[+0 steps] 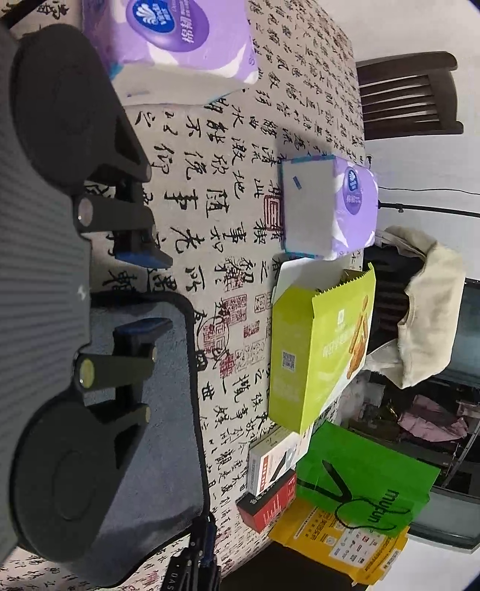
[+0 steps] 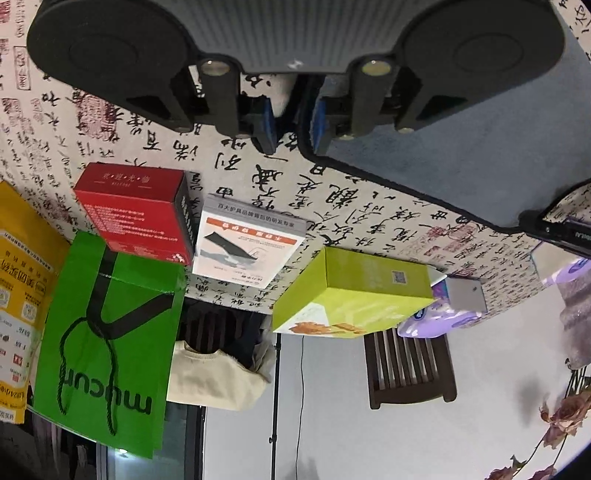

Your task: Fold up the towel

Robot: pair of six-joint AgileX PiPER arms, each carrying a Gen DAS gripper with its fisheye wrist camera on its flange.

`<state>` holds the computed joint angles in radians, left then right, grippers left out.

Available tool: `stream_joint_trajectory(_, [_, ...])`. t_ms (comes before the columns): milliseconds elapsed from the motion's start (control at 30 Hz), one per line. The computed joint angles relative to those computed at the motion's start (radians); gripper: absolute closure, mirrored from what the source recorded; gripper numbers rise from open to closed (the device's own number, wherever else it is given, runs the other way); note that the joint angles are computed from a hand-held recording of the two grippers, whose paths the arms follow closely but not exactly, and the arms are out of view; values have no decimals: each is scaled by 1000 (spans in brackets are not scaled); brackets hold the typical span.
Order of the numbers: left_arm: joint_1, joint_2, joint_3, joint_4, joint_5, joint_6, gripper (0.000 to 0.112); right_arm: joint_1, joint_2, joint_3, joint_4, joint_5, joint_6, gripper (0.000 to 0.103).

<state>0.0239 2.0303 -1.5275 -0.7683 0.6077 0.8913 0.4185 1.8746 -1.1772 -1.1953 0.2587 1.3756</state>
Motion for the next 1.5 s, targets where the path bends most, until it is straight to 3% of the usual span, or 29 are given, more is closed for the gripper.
stream_joint_trajectory(267, [13, -100, 100, -26, -12, 54, 65, 26, -85, 41, 67, 48, -81, 75])
stream_joint_trajectory(400, [20, -188, 188, -58, -25, 113, 54, 48, -141, 74, 95, 65, -123, 59])
stream_joint_trajectory(667, [48, -369, 339, -86, -15, 174, 40, 134, -271, 133, 190, 160, -225, 57])
stream_joint_trajectory(800, [65, -470, 421, -101, -9, 197, 29, 195, -348, 172, 183, 223, -208, 51])
stream_joint_trajectory(933, [92, -576, 502, -126, 2, 222, 25, 264, -420, 217, 169, 281, -178, 46])
stream_joint_trajectory(1133, [157, -753, 626, -161, 67, 276, 21, 424, -528, 281, 123, 421, -71, 37])
stream_joint_trajectory(1333, [224, -958, 772, -199, 107, 362, 15, 656, -612, 336, 71, 625, 78, 28])
stream_joint_trajectory(1500, [362, -1110, 849, -217, 271, 416, 14, 891, -638, 360, 53, 832, 214, 20])
